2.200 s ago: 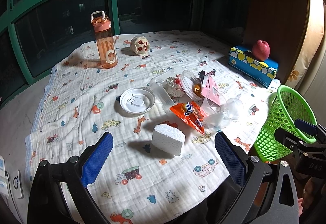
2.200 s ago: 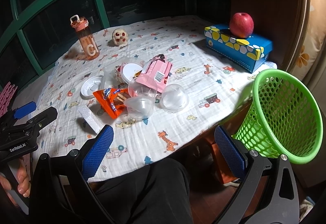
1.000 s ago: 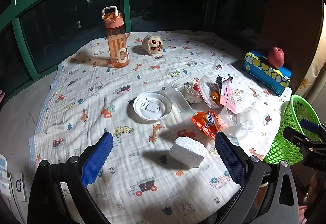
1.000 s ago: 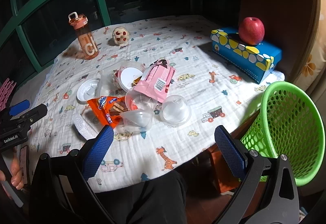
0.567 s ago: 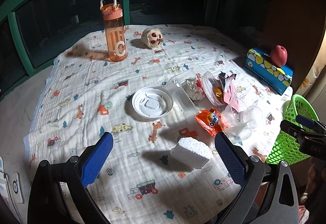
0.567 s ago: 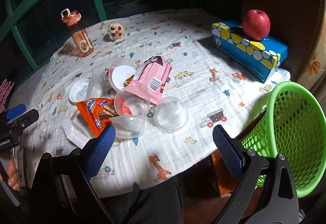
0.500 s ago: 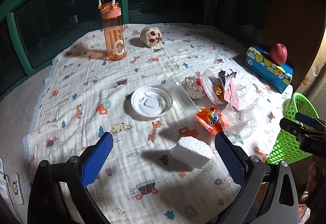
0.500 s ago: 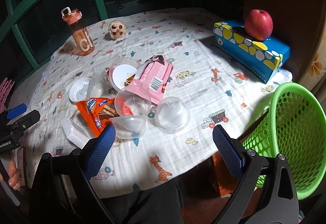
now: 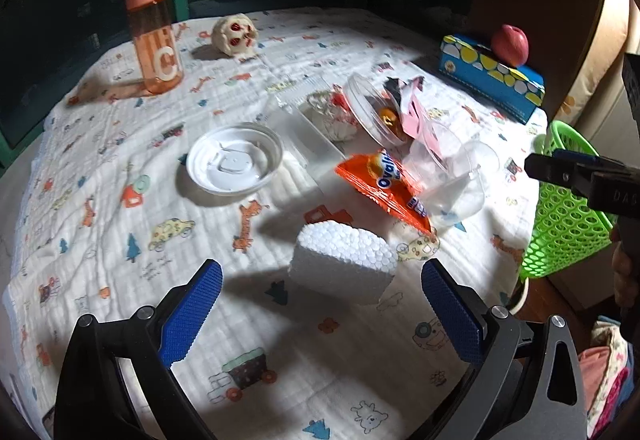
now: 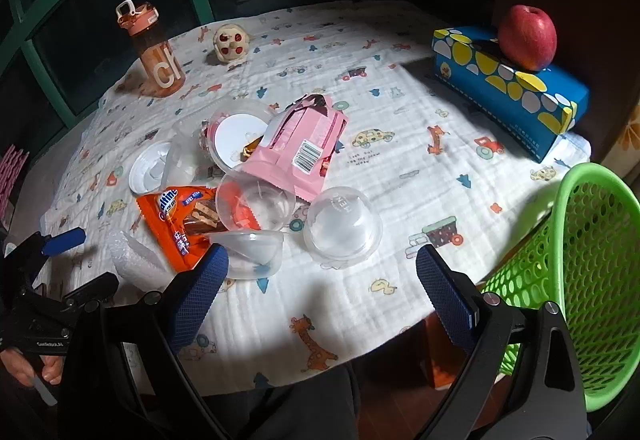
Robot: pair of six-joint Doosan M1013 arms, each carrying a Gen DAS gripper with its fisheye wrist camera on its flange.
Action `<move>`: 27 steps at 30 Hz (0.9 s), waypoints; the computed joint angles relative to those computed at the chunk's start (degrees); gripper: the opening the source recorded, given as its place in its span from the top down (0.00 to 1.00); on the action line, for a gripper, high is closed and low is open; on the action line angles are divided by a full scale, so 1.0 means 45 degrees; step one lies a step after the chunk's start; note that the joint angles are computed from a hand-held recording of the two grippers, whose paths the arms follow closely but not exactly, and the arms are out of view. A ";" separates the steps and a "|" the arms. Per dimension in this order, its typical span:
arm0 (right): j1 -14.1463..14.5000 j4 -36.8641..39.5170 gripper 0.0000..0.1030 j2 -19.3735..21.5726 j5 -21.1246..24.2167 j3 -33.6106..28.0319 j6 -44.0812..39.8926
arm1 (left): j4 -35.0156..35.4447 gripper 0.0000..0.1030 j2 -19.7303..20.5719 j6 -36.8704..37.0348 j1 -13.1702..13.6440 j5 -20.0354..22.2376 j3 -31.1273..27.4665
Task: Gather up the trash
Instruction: 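Grasp the pink snack wrapper with the right tool while the left tool grasps the white foam block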
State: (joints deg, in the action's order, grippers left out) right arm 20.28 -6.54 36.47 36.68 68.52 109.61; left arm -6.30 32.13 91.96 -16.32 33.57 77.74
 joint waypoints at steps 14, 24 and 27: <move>-0.0062 0.0251 0.09 0.0162 0.0175 -0.0259 -0.0424 | -0.2459 0.37 0.0576 0.3492 0.0194 0.0152 -0.0374; -0.0344 0.2181 0.09 0.0903 0.0722 -0.1695 -0.1998 | -0.3546 0.43 0.0317 0.3783 0.0437 -0.0095 -0.0167; -0.0500 0.3200 0.09 0.1345 0.1120 -0.2432 -0.2542 | -0.3768 0.43 0.0161 0.3807 0.0508 -0.0267 -0.0089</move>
State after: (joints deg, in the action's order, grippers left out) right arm 18.03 7.87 42.52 41.72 57.58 98.17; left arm -23.25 32.85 109.09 -14.04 32.37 77.34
